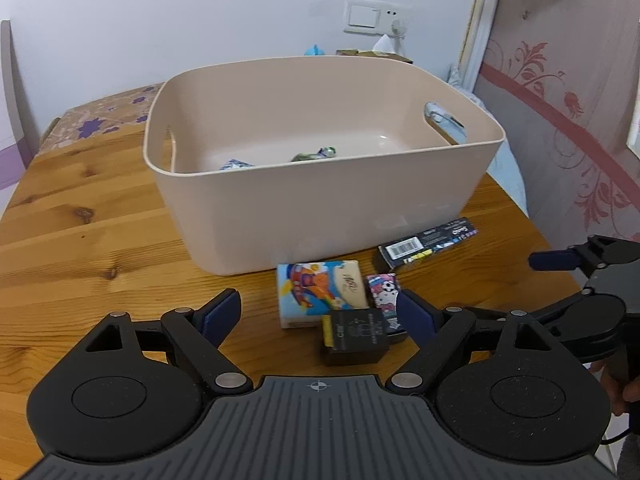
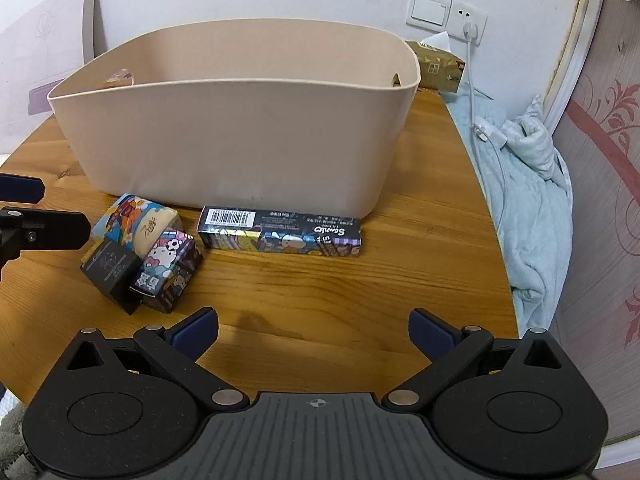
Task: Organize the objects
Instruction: 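Withdraw both tools from the basket toward the remaining boxes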
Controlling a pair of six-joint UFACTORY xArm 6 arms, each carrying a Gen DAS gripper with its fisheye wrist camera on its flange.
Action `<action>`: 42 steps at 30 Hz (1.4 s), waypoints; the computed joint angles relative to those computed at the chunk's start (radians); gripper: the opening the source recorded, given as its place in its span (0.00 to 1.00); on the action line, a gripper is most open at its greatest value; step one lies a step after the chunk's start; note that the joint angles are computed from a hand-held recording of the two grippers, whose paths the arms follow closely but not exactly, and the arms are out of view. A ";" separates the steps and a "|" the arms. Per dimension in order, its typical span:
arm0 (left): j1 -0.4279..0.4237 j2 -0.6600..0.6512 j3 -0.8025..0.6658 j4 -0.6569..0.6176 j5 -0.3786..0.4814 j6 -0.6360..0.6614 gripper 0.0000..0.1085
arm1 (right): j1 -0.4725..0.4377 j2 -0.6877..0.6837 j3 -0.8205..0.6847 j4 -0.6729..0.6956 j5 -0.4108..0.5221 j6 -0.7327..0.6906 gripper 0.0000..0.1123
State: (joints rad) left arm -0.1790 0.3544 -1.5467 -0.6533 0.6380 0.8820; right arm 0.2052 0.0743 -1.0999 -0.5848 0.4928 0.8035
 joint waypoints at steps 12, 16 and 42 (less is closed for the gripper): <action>-0.015 0.040 -0.012 0.043 0.033 -0.021 0.80 | 0.003 0.008 0.002 0.034 0.010 -0.020 0.92; -0.021 0.046 -0.006 0.071 0.012 -0.032 0.80 | 0.009 0.014 -0.003 0.043 0.014 -0.026 0.92; 0.028 0.145 -0.092 0.195 -0.008 -0.154 0.80 | 0.060 0.105 -0.087 0.190 -0.025 -0.184 0.92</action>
